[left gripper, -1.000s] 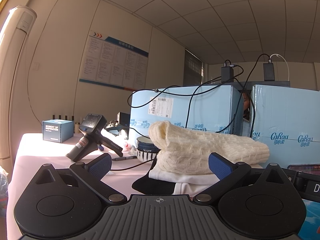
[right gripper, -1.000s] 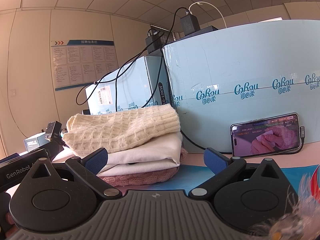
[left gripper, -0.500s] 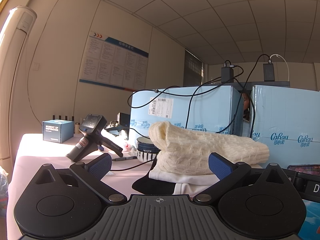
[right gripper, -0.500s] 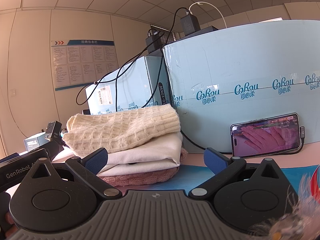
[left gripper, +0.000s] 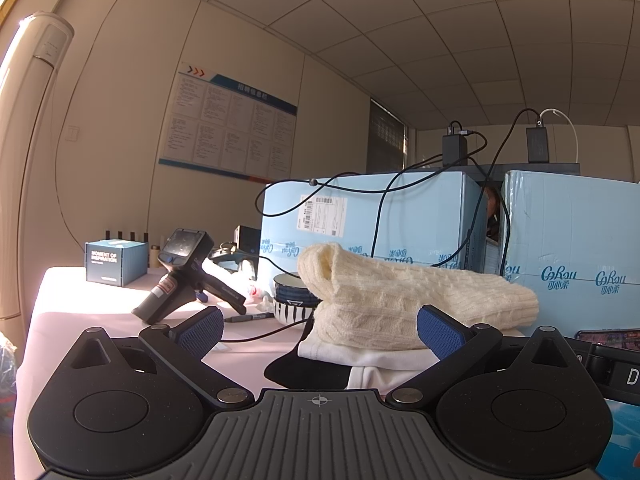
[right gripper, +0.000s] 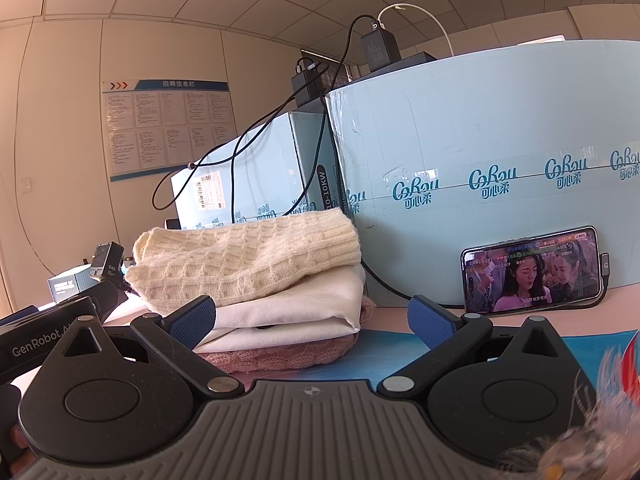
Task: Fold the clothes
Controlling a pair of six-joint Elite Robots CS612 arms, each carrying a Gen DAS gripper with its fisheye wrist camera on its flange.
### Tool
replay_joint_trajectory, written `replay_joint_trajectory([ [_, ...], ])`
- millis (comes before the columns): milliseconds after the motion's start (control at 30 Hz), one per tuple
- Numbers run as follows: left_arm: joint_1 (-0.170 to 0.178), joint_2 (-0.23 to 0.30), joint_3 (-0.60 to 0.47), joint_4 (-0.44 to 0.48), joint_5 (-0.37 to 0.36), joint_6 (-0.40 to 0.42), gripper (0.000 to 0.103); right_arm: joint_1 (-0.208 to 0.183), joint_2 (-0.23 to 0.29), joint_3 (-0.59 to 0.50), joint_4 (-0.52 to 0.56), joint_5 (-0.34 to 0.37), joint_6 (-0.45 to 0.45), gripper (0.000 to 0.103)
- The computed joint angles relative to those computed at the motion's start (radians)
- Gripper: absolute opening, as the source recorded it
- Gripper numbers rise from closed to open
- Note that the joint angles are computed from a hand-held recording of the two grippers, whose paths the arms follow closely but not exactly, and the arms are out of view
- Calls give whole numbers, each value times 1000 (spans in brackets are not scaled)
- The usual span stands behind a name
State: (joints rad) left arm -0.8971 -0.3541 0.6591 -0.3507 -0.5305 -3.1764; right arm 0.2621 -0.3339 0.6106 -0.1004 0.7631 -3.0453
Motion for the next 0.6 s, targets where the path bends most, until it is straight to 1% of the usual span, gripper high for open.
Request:
replay_joint_trajectory([
  [600, 0, -4, 6, -11, -1, 7, 103, 0, 1, -2, 2, 0, 1, 103],
])
